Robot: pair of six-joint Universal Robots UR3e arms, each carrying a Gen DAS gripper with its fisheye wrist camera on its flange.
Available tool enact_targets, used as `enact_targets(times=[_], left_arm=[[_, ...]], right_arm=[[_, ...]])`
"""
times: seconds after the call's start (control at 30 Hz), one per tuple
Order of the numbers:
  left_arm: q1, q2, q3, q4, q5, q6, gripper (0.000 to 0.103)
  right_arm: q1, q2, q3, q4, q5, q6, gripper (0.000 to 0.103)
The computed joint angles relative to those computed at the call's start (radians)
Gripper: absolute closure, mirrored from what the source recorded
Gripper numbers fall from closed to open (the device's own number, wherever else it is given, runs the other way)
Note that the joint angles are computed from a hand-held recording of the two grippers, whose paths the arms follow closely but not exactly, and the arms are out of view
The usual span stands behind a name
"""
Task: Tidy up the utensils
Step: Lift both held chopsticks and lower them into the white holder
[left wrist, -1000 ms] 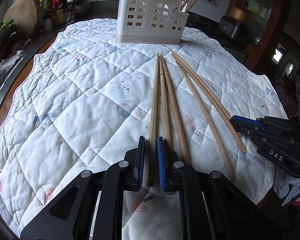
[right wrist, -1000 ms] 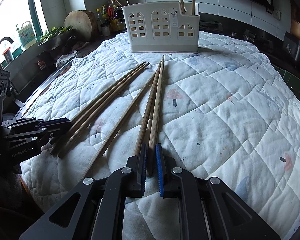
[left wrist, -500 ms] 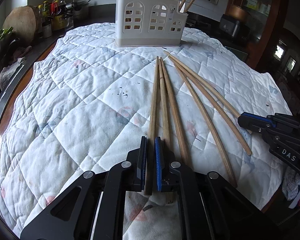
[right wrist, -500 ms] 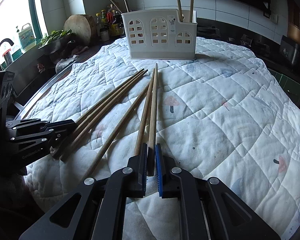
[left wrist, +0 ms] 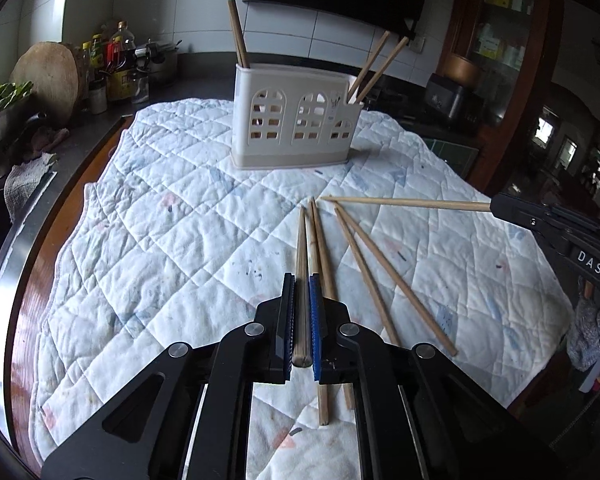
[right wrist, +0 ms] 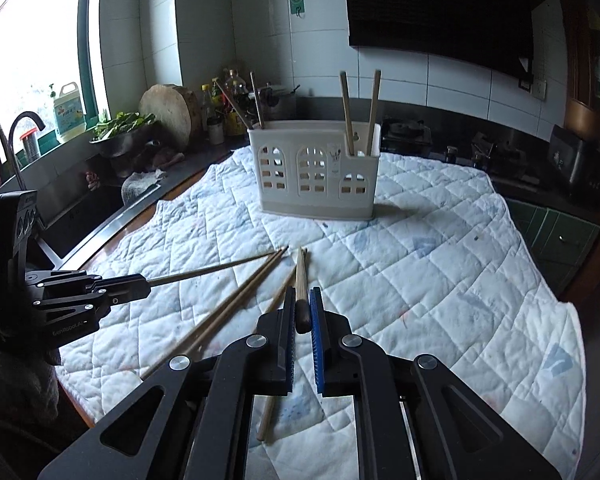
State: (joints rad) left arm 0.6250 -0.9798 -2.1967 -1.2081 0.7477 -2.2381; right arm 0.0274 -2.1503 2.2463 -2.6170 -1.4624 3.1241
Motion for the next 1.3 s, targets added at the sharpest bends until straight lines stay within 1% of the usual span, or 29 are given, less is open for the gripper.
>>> enact_targets(times=[0.1,0.23,0.3,0.5,0.67,0.87,0.97,1.1,1.2,1.3], left_arm=[[-0.01,-0.039,0.069,-0.006,-0.033,-0.02,0.097],[-0.052,-0.115,0.162,0.053,-0.05,-0.086,0.097],[-0.081,-0.168,0.22,0.09,-0.049,-0.122,0.097],[-0.165,-0.322,0.422,0.152,-0.035,-0.223,0.097],[-0.202,-0.426,0.606,0.173,-0.045,-0.301,0.097],[-0.249,-0.563,0.858,0.211,-0.034,-0.413,0.097],[-0.263,-0.641,0.989,0.224,-0.035,-0.477,0.097],[-0.291,-0.736,1.112,0.279,0.001,-0.569,0.097],[-0.316,-0.816,1.209,0.267,0.033,-0.615,0.097],[-0.352,-0.911,1.33,0.218,0.079,-0.631,0.097]], right_arm=[[-0.003,0.04,-0.1,0.029,0.005,-0.029,0.096],[-0.037,0.107,-0.258,0.091,0.033,-0.072,0.096],[-0.06,0.146,-0.344,0.134,0.05,-0.097,0.096],[-0.114,0.272,-0.614,0.272,0.071,-0.159,0.096],[-0.125,0.391,-0.817,0.357,0.052,-0.184,0.096],[-0.085,0.535,-1.009,0.401,-0.023,-0.204,0.096],[-0.076,0.594,-1.092,0.427,-0.039,-0.208,0.096],[-0.075,0.672,-1.199,0.486,-0.04,-0.21,0.096],[-0.071,0.734,-1.28,0.535,-0.043,-0.211,0.096],[-0.064,0.789,-1.35,0.58,-0.05,-0.21,0.096]])
